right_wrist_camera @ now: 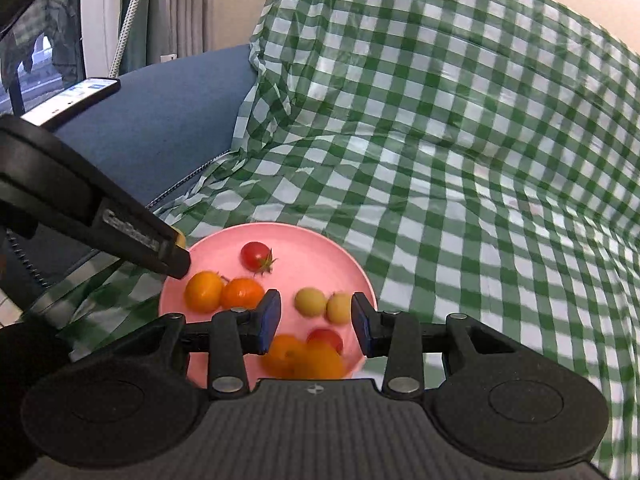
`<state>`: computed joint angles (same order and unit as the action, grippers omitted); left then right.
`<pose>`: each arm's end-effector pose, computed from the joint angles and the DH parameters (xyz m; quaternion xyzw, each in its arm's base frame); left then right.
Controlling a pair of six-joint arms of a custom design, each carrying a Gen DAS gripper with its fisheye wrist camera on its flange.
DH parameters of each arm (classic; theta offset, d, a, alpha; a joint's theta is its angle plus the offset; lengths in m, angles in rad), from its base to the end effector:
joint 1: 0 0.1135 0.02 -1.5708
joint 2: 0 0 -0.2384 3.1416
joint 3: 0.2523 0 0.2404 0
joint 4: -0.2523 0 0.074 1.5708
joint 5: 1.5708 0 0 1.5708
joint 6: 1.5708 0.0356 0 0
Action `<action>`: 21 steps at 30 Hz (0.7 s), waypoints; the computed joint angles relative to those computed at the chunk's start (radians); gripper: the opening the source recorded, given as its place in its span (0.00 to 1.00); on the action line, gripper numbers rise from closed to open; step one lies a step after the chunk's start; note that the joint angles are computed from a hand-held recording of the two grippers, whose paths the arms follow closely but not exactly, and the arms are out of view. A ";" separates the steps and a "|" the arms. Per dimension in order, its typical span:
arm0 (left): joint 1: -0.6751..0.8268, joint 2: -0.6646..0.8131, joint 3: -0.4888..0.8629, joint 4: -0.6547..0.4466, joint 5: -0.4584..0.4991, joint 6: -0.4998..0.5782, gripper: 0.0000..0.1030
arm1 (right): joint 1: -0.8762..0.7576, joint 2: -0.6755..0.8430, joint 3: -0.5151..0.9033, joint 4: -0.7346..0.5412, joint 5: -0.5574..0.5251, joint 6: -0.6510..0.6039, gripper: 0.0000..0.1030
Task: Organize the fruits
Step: 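Carry the kumquat in the right tool and yellow fruit in the left tool over the plate, then open both tools to drop the kumquat and yellow fruit onto the plate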
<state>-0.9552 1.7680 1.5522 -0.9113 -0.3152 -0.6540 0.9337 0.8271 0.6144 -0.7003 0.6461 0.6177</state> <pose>0.2130 -0.2820 0.2586 0.1104 0.9577 -0.0504 0.2610 0.1133 0.1170 0.2174 -0.0399 0.9024 0.0000 0.4290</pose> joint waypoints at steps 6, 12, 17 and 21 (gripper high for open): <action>0.056 0.112 0.030 0.062 0.045 0.058 0.26 | -0.153 0.060 -0.069 0.242 -0.061 -0.205 0.34; 0.073 0.148 0.004 0.135 0.103 0.105 0.28 | -0.249 -0.033 -0.103 0.138 -0.161 -0.118 0.39; 0.062 0.097 -0.042 0.160 0.076 0.069 0.97 | -0.117 -0.108 -0.110 -0.010 -0.062 0.019 0.61; 0.031 0.008 -0.106 0.147 0.014 0.058 1.00 | 0.000 -0.137 -0.077 -0.154 -0.029 0.172 0.71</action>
<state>-0.9239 1.7756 1.4466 -0.7645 -0.3014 -0.5958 0.9338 0.6900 0.5377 -0.8547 0.6172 0.7895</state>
